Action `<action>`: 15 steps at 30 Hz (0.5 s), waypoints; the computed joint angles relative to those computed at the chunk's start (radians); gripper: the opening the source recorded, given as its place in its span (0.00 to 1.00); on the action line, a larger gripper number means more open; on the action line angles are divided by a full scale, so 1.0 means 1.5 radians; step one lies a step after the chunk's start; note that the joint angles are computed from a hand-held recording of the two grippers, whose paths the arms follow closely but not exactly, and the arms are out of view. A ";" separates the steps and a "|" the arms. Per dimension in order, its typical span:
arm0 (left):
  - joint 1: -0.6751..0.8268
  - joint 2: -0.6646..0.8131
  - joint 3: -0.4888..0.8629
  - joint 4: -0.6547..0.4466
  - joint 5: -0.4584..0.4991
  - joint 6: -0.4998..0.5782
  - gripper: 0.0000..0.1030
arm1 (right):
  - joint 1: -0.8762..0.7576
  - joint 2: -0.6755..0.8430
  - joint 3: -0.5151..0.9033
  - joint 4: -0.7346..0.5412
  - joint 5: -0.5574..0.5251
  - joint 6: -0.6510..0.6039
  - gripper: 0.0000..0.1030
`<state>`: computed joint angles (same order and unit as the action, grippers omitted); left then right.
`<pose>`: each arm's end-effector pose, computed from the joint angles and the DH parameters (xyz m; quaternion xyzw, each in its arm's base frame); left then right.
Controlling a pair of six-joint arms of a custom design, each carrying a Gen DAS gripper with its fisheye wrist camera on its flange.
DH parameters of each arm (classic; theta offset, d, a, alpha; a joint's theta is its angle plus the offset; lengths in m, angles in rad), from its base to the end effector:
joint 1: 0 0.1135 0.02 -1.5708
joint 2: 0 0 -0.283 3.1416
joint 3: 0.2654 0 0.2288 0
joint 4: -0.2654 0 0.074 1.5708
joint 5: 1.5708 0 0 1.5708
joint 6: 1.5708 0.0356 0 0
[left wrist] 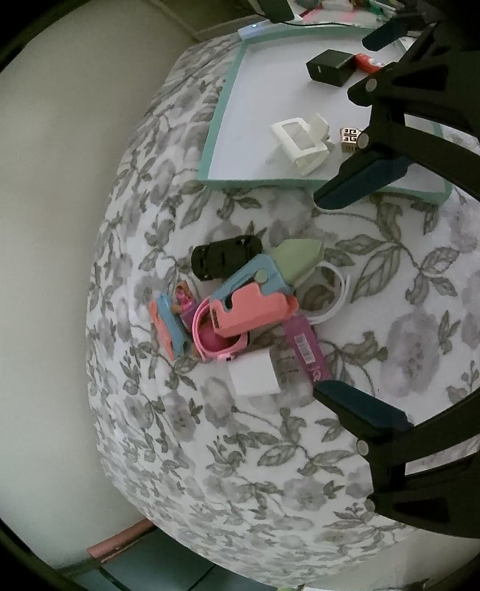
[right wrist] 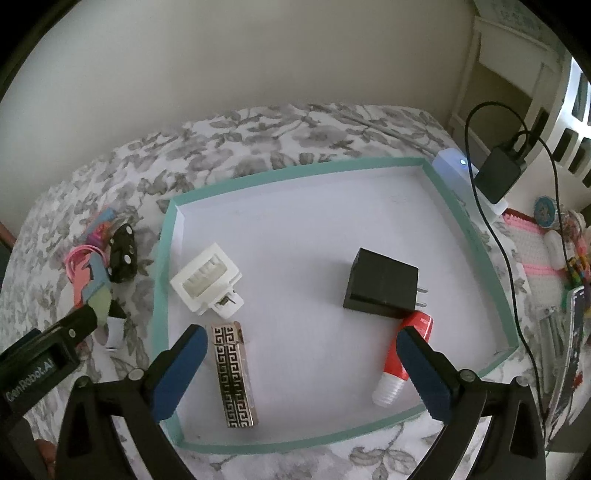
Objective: Organize rigid objects
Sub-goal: 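Move both tools back toward the remaining item pile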
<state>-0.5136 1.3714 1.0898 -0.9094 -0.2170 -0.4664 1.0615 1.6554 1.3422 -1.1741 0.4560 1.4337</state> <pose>0.2067 -0.1078 0.2862 0.0026 0.9765 0.0055 0.2156 0.1508 0.2379 0.2790 0.1894 0.9547 -0.0332 0.2271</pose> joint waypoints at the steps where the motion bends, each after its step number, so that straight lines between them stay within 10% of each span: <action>1: 0.009 -0.003 0.000 -0.001 0.000 0.005 0.91 | 0.000 -0.001 -0.002 0.005 0.002 -0.001 1.00; 15: 0.272 -0.064 0.001 0.033 0.070 0.117 1.00 | 0.020 0.032 0.066 0.042 0.078 -0.056 1.00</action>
